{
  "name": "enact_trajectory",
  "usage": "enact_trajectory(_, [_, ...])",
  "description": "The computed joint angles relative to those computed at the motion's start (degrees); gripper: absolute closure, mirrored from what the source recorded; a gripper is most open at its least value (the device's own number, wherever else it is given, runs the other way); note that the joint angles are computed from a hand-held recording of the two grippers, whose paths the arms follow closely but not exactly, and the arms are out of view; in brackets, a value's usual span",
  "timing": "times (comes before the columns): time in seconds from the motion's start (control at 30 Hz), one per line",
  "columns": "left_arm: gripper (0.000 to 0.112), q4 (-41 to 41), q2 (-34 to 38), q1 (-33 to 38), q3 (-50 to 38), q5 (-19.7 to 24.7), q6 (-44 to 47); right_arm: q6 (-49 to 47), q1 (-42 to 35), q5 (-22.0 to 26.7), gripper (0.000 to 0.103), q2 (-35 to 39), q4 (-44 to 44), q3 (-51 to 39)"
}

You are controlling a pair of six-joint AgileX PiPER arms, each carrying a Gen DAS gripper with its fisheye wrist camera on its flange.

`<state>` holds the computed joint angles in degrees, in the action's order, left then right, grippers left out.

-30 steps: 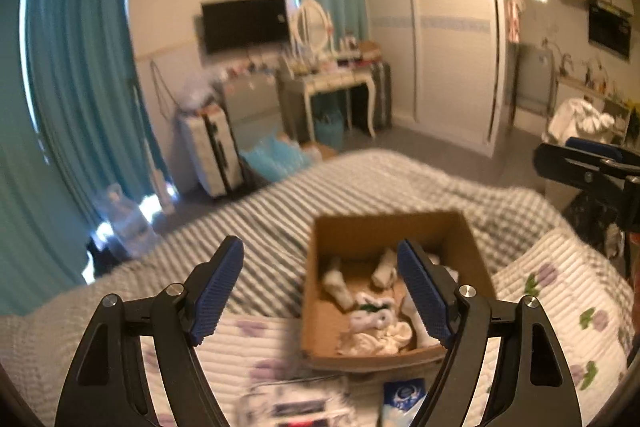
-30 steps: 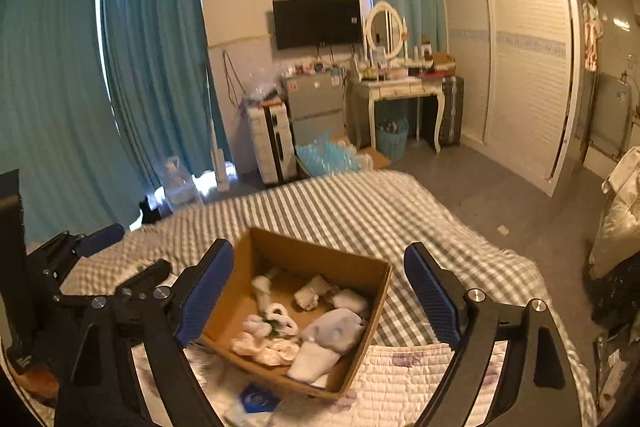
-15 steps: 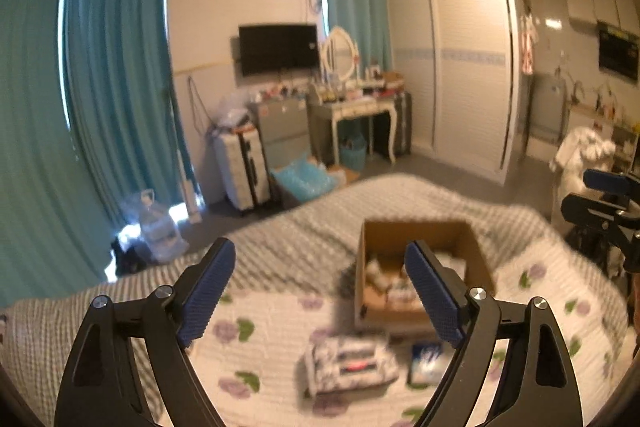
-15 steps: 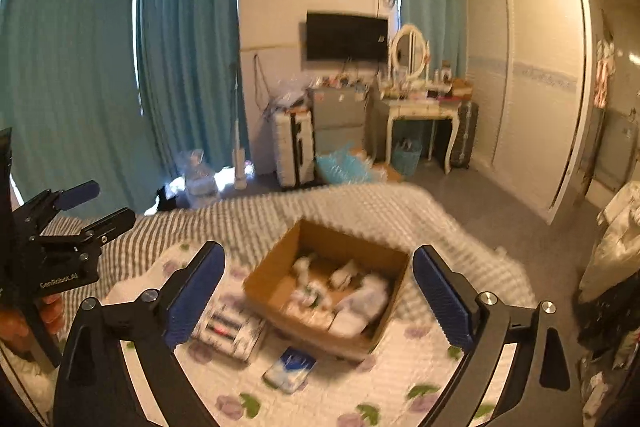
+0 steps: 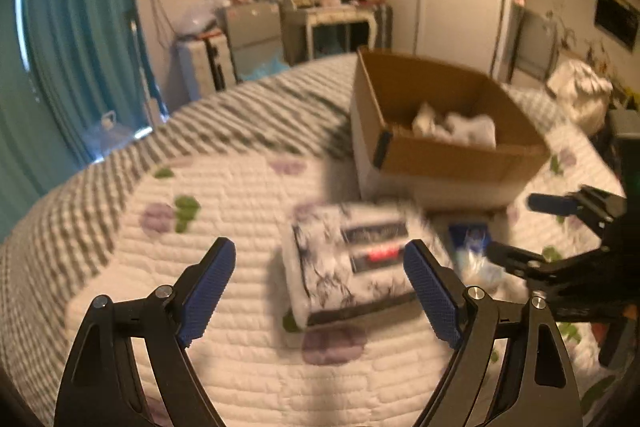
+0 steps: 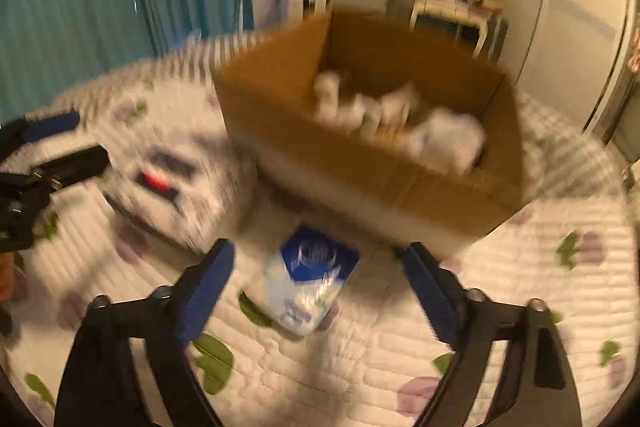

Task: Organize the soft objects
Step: 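Grasp the floral tissue pack with the left tool while the right tool grasps the blue Vinda pack, then carry both tissue packs over the box and open both tools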

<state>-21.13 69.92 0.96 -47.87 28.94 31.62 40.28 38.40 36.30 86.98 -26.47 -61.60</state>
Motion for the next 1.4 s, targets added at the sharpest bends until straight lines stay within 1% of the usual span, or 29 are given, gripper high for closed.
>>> enact_trajectory(0.07, [0.026,2.4,0.8,-1.2,1.0,-1.0,-1.2,-3.0,-1.6,-2.1,0.021,1.9,2.6,0.9])
enact_trajectory(0.1, [0.026,2.9,1.3,-1.5,1.1,-1.1,-1.3,-5.8,-2.8,-2.8,0.021,2.8,5.5,0.7])
enact_trajectory(0.13, [0.026,2.7,1.9,-1.4,1.4,-1.1,-1.1,-8.8,-3.8,-3.2,0.021,4.1,9.0,0.5])
enact_trajectory(0.2, [0.026,1.2,2.4,-0.8,1.9,-0.6,0.2,-11.6,-4.8,-3.3,0.022,5.4,12.6,0.2])
enact_trajectory(0.3, [0.026,0.7,3.0,-0.3,2.4,-0.2,0.5,-13.7,-5.0,-4.3,0.030,5.0,16.1,1.2])
enact_trajectory(0.33, [0.026,1.1,3.4,-0.1,2.4,-0.3,-0.1,-14.3,-4.9,-4.6,0.035,5.0,17.0,1.6])
enact_trajectory(0.37, [0.026,0.6,4.0,0.2,2.3,-0.1,0.4,-14.8,-4.7,-4.6,0.037,5.0,17.5,1.8])
enact_trajectory(0.43, [0.026,-0.7,4.8,0.5,2.5,0.3,1.4,-12.8,-4.0,-4.4,0.040,4.7,15.8,2.1])
enact_trajectory(0.57, [0.026,-4.9,6.5,1.3,2.0,1.4,4.4,-11.0,-3.9,-4.6,0.049,3.6,15.2,2.5])
enact_trajectory(0.63, [0.026,-7.3,8.8,1.6,1.0,2.4,6.1,-10.5,-4.0,-4.6,0.054,3.1,14.8,2.8])
enact_trajectory(0.77, [0.027,-12.2,11.2,2.3,0.2,3.9,9.4,-11.3,-4.8,-5.6,0.058,2.9,16.6,3.2])
enact_trajectory(0.8, [0.028,-13.2,10.9,2.4,0.4,4.1,10.2,-10.8,-4.6,-5.6,0.059,2.8,16.1,3.3])
enact_trajectory(0.83, [0.037,-15.0,10.4,2.7,0.8,4.5,12.2,-10.1,-4.4,-5.4,0.061,2.9,15.4,3.2])
enact_trajectory(0.9, [0.040,-14.6,9.0,2.2,1.5,4.1,12.3,-8.8,-3.9,-5.4,0.066,2.5,14.1,3.3])
enact_trajectory(0.97, [0.050,-13.4,7.4,1.6,2.1,3.7,11.7,-7.5,-3.5,-5.8,0.073,1.6,12.9,4.0])
enact_trajectory(1.03, [0.056,-12.2,5.1,1.1,3.1,3.1,11.2,-5.7,-2.8,-6.8,0.077,-0.1,10.8,5.3])
enact_trajectory(1.17, [0.068,-11.9,1.0,1.7,4.7,4.0,11.6,-4.5,-2.0,-7.9,0.081,-3.5,9.8,7.8])
enact_trajectory(1.23, [0.070,-9.7,-2.0,1.1,5.4,4.5,9.4,-3.0,-1.1,-7.7,0.081,-5.3,7.7,8.6])
enact_trajectory(1.27, [0.070,-8.4,-1.9,0.2,4.8,4.3,7.8,-3.2,-0.6,-7.0,0.081,-6.0,7.4,8.6])
enact_trajectory(1.4, [0.071,-2.3,-7.1,-2.9,5.1,4.8,2.0,-2.8,0.5,-3.9,0.081,-9.4,6.1,8.6])
